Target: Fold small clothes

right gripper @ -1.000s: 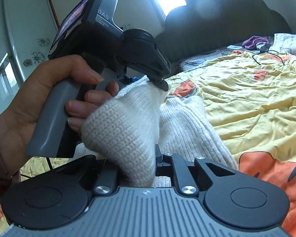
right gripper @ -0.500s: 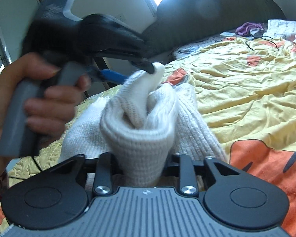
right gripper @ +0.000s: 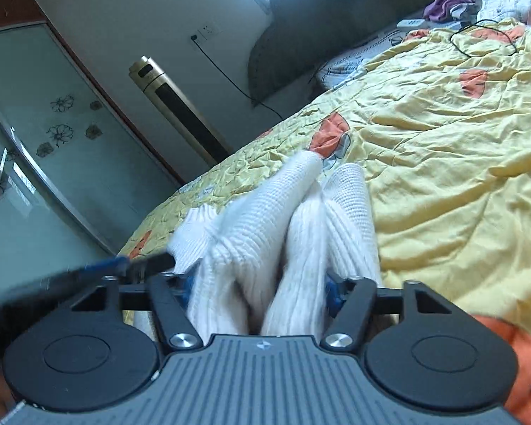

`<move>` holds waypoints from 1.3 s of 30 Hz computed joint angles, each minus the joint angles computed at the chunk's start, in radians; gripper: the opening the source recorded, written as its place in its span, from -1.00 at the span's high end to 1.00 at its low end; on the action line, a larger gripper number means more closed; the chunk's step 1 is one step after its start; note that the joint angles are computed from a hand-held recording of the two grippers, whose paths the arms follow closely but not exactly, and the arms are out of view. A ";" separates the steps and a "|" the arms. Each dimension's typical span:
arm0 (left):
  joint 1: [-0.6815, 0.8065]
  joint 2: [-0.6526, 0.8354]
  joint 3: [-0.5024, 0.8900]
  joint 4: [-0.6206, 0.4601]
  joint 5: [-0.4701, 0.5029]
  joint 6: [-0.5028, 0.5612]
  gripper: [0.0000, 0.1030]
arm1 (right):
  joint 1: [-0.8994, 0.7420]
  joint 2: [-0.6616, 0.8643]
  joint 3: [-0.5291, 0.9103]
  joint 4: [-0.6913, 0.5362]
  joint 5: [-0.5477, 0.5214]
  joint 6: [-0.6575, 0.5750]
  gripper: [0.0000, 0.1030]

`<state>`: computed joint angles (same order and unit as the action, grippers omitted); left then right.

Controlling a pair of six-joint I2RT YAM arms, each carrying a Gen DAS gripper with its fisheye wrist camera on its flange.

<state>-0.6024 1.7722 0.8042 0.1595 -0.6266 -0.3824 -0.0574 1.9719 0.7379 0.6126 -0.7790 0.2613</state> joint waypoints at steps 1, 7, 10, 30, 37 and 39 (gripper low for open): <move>0.002 0.003 -0.005 -0.002 0.015 -0.013 -0.40 | 0.008 -0.003 0.011 -0.028 0.028 -0.022 0.34; -0.008 0.000 -0.034 0.017 0.008 -0.026 -0.47 | -0.020 -0.014 -0.016 0.020 0.011 -0.016 0.44; -0.011 0.005 -0.033 0.012 -0.001 -0.035 -0.51 | -0.037 -0.015 -0.009 0.002 0.000 -0.024 0.44; -0.029 -0.102 -0.219 0.163 -0.065 -0.019 -0.58 | -0.043 -0.044 -0.057 -0.018 0.047 -0.122 0.03; 0.120 -0.180 -0.353 0.286 0.102 -0.055 -0.74 | 0.006 -0.129 -0.092 -0.047 0.253 -0.380 -0.65; 0.179 -0.175 -0.383 0.343 0.171 -0.055 -0.83 | -0.003 -0.086 -0.024 -0.123 0.209 -0.399 -0.65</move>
<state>-0.4239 1.5974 0.4214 0.5029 -0.4558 -0.4378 -0.0607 1.8856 0.7135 0.4891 -0.5705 -0.1381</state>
